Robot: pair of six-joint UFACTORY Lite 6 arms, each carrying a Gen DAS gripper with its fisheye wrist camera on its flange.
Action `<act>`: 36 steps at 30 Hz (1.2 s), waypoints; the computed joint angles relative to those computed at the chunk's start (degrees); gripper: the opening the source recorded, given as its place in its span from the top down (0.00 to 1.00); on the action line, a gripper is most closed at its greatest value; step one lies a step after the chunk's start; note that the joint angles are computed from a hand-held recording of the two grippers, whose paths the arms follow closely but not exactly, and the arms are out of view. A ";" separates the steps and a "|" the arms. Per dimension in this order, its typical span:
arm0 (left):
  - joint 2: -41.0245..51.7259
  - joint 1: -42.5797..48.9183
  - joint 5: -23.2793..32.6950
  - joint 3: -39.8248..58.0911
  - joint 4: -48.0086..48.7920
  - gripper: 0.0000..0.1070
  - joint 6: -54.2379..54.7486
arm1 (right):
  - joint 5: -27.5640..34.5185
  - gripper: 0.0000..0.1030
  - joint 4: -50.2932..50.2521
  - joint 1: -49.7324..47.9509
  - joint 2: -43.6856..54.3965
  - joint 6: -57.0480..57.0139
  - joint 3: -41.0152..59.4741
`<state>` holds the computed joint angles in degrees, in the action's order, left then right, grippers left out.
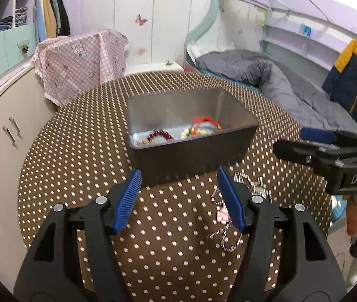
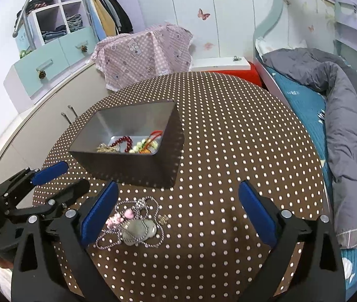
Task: Organize jewelry
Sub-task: 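Move both grippers back to the silver chain with the jade pendant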
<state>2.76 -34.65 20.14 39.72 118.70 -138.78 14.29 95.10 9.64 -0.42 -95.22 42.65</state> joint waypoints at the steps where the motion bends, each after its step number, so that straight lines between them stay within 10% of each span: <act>1: 0.83 -0.33 -0.16 0.24 0.15 0.42 -0.10 | -0.01 0.10 0.09 -0.16 -0.13 -0.07 -0.40; 13: 4.75 0.51 -6.27 1.65 13.35 0.42 -12.45 | -0.59 0.10 -2.47 -0.73 -1.26 1.90 -3.35; 25: 8.37 0.20 -7.68 3.96 7.17 0.42 -5.06 | -1.49 0.10 -3.56 1.35 -0.05 3.04 -2.42; 29: 9.03 -0.73 -7.75 5.80 -2.58 0.75 5.42 | -1.78 0.10 -3.75 2.13 0.64 3.43 -2.11; 36: 7.41 -0.32 -6.50 3.38 4.45 0.84 -2.18 | -1.78 0.10 -3.72 1.97 0.80 3.18 -2.15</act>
<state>10.17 -34.97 13.64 43.10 123.14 -140.96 12.51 91.38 11.61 0.38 -92.04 40.49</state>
